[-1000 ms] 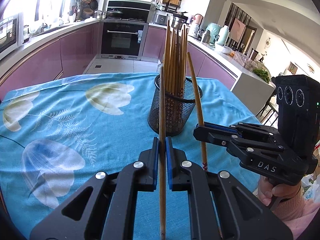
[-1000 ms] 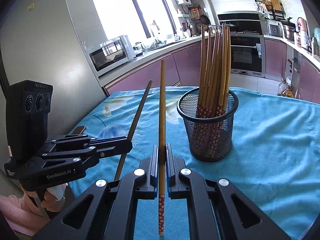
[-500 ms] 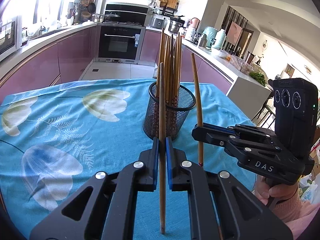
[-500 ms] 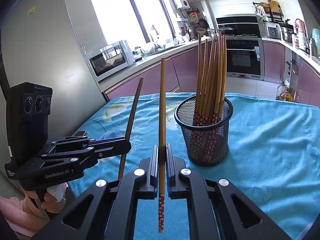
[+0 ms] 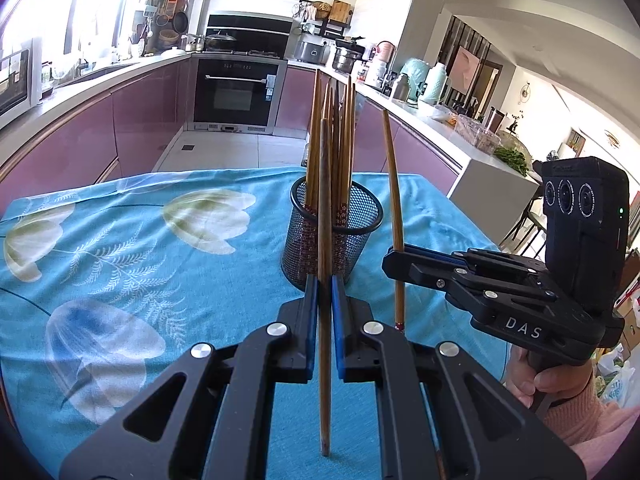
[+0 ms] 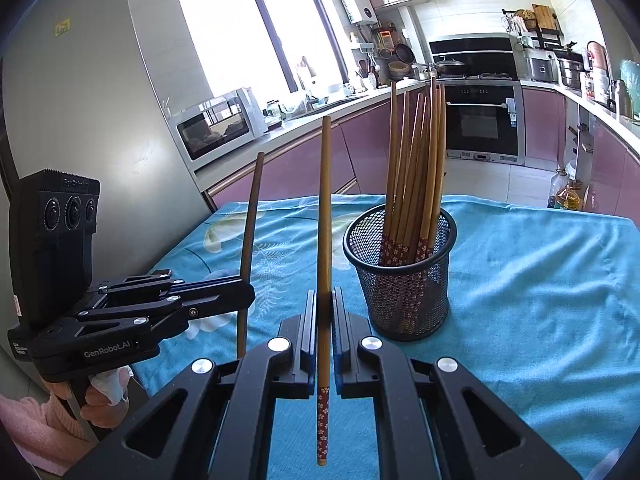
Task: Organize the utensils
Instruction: 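Carry both upright chopsticks over the mesh cup with both tools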
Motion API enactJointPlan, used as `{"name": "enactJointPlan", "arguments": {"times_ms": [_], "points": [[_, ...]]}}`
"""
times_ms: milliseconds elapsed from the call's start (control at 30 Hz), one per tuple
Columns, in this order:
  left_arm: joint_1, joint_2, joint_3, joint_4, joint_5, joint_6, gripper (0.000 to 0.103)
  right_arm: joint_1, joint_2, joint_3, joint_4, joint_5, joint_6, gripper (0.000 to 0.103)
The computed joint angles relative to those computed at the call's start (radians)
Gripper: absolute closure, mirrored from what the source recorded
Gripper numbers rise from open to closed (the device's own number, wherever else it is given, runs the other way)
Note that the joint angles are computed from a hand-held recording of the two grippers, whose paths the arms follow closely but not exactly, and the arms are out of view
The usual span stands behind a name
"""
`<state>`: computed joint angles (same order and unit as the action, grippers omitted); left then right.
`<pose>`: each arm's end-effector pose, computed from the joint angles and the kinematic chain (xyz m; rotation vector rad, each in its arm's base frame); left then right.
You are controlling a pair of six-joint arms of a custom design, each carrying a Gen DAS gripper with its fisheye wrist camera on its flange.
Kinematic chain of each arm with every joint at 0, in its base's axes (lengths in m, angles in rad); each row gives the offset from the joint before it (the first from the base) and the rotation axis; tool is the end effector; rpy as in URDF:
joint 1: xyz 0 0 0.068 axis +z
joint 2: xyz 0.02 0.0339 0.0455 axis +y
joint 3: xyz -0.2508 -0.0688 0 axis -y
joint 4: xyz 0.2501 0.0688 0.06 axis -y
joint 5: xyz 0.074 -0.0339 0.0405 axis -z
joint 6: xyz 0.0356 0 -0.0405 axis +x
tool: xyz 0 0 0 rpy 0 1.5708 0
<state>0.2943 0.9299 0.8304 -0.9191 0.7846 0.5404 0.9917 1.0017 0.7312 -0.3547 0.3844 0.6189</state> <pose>0.1766 0.0272 0.2649 0.5429 2.2210 -0.5981 0.1363 0.1841 0.2531 -0.1906 2.1806 0.5096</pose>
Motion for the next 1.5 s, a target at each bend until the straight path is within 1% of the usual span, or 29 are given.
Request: {"name": "enactJointPlan", "arguments": {"times_ms": [433, 1500], "points": [[-0.01, -0.007, 0.015, 0.002, 0.006, -0.015, 0.095, -0.009, -0.008, 0.012, -0.002, 0.001, -0.015, 0.097], [-0.05, -0.011, 0.058, 0.005, 0.01, -0.055, 0.095, -0.072, -0.031, 0.013, 0.024, -0.043, -0.054, 0.097]]}}
